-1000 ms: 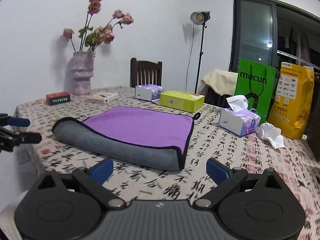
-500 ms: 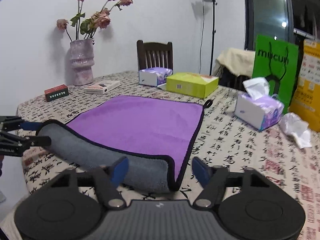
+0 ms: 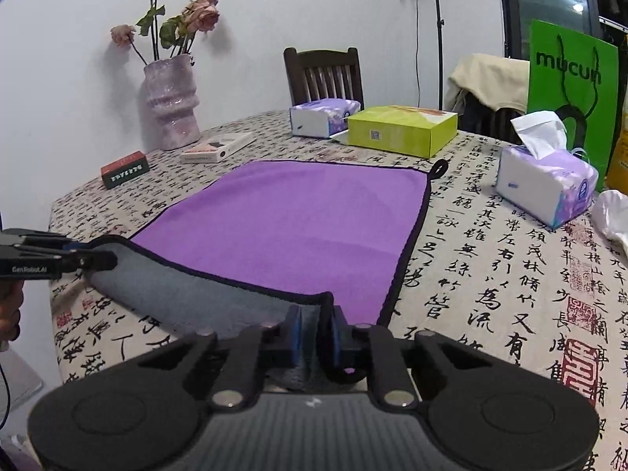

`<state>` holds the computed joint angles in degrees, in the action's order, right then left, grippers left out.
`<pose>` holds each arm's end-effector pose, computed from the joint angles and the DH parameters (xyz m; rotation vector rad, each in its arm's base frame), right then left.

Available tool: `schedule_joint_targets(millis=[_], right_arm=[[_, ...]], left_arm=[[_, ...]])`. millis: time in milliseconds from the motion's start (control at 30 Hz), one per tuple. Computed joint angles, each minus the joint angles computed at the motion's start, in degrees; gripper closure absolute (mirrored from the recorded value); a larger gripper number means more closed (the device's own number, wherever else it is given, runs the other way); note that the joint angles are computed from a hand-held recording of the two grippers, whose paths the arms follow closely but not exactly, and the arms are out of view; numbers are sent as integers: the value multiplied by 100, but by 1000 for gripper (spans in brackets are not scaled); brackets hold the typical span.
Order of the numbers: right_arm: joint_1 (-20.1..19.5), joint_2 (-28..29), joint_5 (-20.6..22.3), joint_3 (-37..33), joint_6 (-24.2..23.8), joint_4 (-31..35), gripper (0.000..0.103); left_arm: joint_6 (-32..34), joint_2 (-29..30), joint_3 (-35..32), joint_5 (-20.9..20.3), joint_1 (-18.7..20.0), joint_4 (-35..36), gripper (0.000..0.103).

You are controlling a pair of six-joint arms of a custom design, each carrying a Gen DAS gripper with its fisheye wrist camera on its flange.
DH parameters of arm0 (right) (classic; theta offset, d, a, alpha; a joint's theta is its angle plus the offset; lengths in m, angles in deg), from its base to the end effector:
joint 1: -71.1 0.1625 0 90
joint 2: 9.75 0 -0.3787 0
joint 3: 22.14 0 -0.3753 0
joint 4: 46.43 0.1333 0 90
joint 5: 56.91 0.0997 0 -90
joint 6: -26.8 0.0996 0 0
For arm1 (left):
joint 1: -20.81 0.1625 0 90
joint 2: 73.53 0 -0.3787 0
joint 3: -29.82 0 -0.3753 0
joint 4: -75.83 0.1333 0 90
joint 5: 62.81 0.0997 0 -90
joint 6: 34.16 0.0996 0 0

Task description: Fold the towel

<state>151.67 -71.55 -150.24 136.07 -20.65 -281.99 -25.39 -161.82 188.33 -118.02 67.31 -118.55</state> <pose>0.0803 -0.2946 0.1337 0.7868 -2.3864 0.9756 -0.0457 -0.3244 0.1762 0.9082 2.4114 -0.9920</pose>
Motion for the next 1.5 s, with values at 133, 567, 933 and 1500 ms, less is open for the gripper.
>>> schedule_joint_targets(millis=[133, 567, 933, 1500], right_arm=[[79, 75, -93, -43, -4, -59, 99], [598, -200, -380, -598, -47, 411, 99], [819, -384, -442, -1523, 20, 1302, 99], [712, 428, -622, -3641, 148, 2632, 99]], left_arm=[[19, -79, -20, 25, -60, 135, 98], [478, 141, -768, -109, 93, 310, 98], [968, 864, -2100, -430, 554, 611, 98], [1113, 2491, -4307, -721, 1409, 1265, 98]])
